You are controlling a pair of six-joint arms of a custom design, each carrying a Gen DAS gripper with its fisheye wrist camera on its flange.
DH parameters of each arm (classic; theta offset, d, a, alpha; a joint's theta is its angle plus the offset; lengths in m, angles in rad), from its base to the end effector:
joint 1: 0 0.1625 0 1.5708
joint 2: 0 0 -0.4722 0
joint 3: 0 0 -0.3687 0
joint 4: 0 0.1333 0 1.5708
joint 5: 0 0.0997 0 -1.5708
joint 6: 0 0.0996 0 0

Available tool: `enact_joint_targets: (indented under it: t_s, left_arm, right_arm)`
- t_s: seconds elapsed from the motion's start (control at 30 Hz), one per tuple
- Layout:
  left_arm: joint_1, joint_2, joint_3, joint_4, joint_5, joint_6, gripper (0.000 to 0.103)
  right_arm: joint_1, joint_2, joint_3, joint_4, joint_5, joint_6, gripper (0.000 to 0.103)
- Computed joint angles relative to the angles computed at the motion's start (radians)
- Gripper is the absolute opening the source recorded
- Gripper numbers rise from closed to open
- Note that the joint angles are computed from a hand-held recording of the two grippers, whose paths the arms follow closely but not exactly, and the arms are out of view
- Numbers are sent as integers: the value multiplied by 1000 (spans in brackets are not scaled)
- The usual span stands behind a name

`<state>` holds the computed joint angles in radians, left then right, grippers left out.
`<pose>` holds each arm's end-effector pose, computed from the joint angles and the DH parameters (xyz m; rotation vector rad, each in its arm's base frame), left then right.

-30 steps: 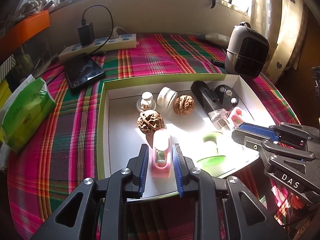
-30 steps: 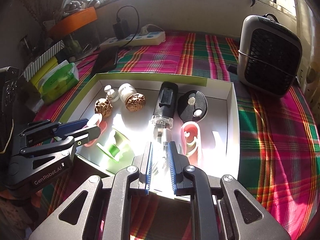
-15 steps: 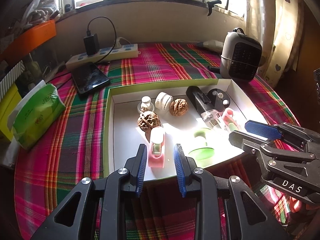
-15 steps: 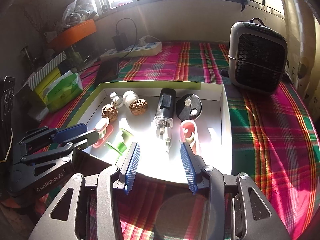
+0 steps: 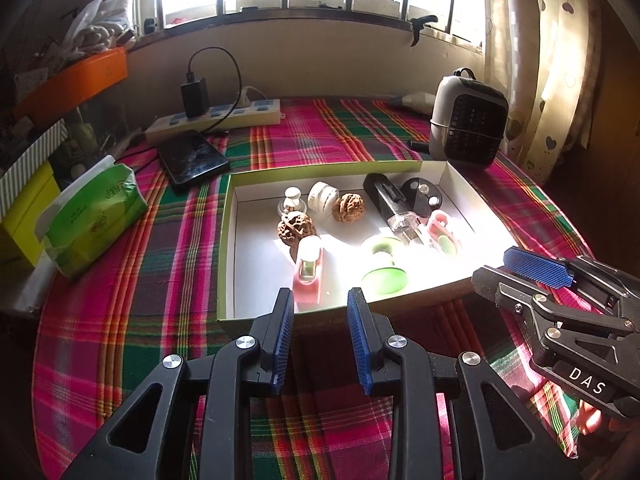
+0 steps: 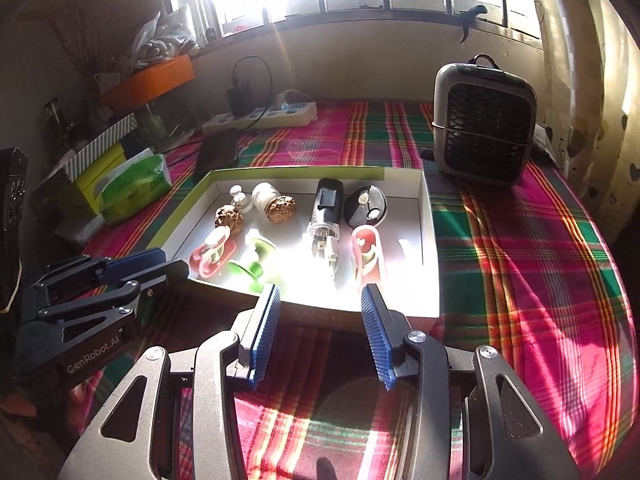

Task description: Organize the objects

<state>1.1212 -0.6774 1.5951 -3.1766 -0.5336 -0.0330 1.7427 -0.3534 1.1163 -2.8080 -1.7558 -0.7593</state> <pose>-0.1074 -0.7267 0.1898 0.0140 2.1279 -1.0097 0.2575 -0.8108 0.0296 1.1902 -2.5075 0.5675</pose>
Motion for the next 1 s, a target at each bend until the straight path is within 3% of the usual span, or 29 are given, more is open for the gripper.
enact_joint_targets:
  t_s: [0.33, 1.0]
  left_arm:
    - [-30, -6, 82, -74, 46, -12, 26]
    - [-34, -16, 161, 45, 42, -200, 26]
  right_arm:
    - [-2, -43, 121, -108, -33, -19, 44]
    - [-19, -63, 191, -127, -111, -8, 44]
